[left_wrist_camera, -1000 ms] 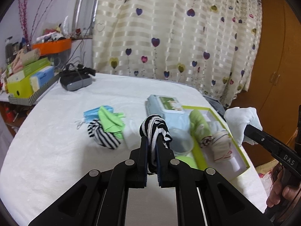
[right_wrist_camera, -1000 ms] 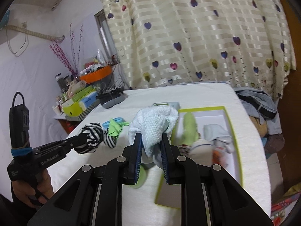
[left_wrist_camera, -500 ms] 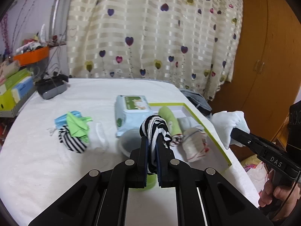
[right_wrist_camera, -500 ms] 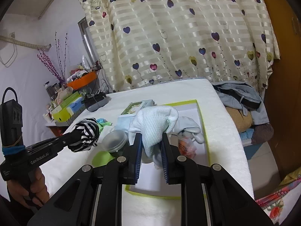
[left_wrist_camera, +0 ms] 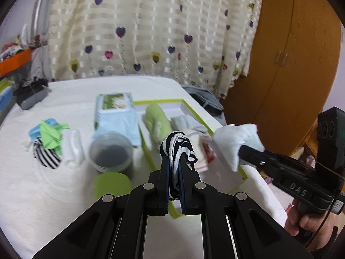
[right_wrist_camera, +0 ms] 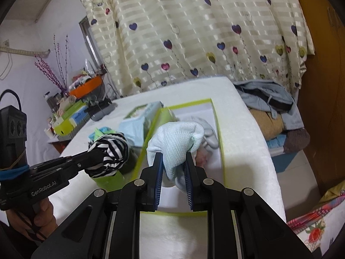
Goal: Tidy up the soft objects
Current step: 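Carry the striped sock with the left tool while the right carries the glove into the box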
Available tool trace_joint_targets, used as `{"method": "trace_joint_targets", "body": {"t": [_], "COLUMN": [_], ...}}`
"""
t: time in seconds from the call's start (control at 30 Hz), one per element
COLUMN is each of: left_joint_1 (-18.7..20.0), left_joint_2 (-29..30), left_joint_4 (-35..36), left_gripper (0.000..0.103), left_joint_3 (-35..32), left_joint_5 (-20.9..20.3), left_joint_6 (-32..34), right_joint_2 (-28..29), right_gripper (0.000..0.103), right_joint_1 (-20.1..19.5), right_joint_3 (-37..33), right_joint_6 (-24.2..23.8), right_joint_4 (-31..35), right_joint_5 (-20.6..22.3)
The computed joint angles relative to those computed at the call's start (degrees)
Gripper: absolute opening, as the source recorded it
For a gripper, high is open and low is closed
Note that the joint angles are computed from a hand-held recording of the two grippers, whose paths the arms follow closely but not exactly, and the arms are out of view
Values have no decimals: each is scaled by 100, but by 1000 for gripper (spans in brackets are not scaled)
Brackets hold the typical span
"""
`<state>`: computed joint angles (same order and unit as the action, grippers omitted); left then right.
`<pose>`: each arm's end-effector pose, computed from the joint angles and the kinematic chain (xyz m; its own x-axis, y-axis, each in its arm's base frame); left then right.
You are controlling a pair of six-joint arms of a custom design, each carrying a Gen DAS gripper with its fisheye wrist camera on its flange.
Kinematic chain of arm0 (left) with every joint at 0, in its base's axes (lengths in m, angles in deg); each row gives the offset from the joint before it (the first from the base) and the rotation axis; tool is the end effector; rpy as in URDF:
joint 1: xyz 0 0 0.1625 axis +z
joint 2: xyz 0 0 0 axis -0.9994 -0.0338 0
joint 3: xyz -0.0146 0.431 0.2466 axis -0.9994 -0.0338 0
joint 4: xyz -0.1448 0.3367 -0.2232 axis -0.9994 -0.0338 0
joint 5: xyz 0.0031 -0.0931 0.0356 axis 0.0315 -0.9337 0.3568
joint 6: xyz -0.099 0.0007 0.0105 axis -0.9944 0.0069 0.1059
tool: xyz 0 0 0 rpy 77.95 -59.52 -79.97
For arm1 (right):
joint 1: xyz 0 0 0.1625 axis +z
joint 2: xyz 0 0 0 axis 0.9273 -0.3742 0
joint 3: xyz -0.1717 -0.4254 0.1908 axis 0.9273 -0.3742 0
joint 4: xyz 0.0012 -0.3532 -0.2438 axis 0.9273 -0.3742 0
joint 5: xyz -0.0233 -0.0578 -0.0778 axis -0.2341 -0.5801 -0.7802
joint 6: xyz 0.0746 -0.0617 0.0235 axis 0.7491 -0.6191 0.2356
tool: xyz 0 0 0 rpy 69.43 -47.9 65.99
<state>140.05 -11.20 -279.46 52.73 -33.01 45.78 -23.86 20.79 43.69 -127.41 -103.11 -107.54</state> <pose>-0.2042 -0.6026 0.1042 -0.8286 -0.0309 -0.5590 0.4186 0.6288 -0.6553 0.1267 -0.7073 0.1508 -0.7639 -0.5730 0.2968 -0.6416 0.6253 -0.4443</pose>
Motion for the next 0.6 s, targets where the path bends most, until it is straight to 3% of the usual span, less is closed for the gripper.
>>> {"method": "trace_joint_targets", "body": {"t": [0.33, 0.6], "left_joint_1": [234, 413], "left_joint_2": [170, 288], "left_joint_4": [787, 1133], "left_gripper": [7, 7], "left_joint_3": [-297, -600], "left_joint_5": [-528, -508], "left_joint_6": [-238, -342], "right_joint_2": [196, 431], "right_gripper": [20, 20], "right_joint_1": [-70, -38], "right_joint_3": [-199, -526], "right_joint_6": [-84, -41], "right_joint_4": [389, 561], "right_joint_5": [-449, -618]}}
